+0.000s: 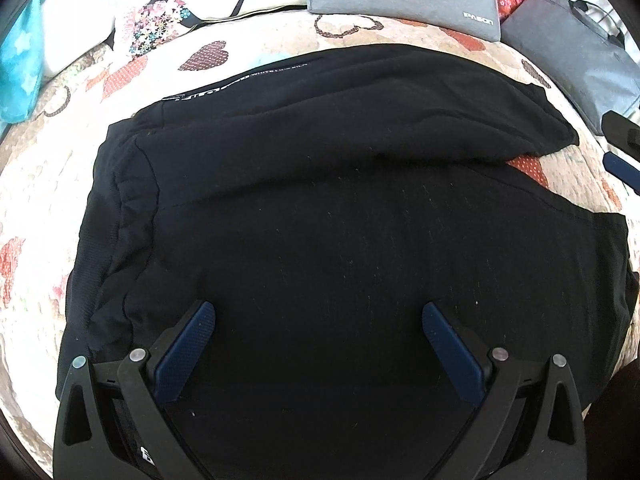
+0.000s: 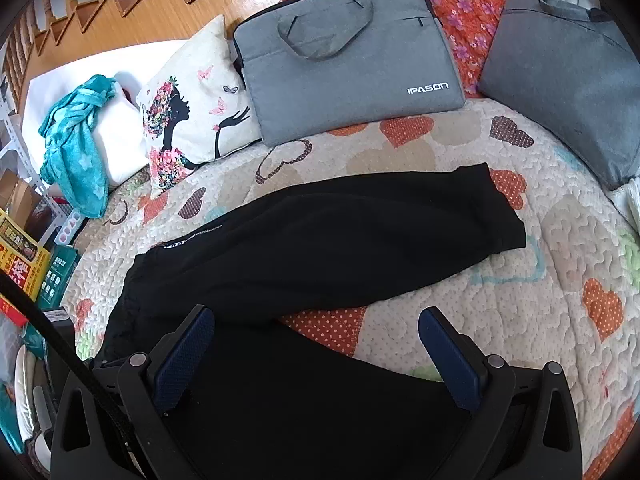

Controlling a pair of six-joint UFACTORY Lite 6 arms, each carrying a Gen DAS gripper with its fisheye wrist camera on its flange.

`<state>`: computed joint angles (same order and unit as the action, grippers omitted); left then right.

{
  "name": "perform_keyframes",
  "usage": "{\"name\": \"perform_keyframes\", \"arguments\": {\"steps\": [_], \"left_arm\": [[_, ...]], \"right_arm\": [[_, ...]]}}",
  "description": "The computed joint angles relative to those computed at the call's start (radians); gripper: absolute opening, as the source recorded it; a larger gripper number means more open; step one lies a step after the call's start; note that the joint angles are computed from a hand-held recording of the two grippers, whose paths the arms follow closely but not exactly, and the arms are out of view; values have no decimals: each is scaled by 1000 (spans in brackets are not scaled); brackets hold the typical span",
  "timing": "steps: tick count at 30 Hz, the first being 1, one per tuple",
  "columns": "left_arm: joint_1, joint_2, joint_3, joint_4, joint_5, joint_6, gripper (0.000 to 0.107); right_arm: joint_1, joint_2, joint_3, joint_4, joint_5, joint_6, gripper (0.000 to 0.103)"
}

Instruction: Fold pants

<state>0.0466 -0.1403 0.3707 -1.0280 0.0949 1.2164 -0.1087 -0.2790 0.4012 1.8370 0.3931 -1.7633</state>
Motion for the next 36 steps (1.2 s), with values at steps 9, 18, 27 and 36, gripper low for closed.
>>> {"name": "perform_keyframes", "arguments": {"steps": [9,18,27,36], "left_arm": [[114,-133,-9,65,159,16,53],[451,-137,68,-225,428,365,43],[592,57,199,-131,544,267,43],[429,284,627,98,510,-3,55]], "right_arm": [[-135,66,21,-88,140,103,103],[-210,122,35,24,173,-27,103],[-219,306,168,-114,176,89,96],[-338,393,387,-441,317,324,90]]}}
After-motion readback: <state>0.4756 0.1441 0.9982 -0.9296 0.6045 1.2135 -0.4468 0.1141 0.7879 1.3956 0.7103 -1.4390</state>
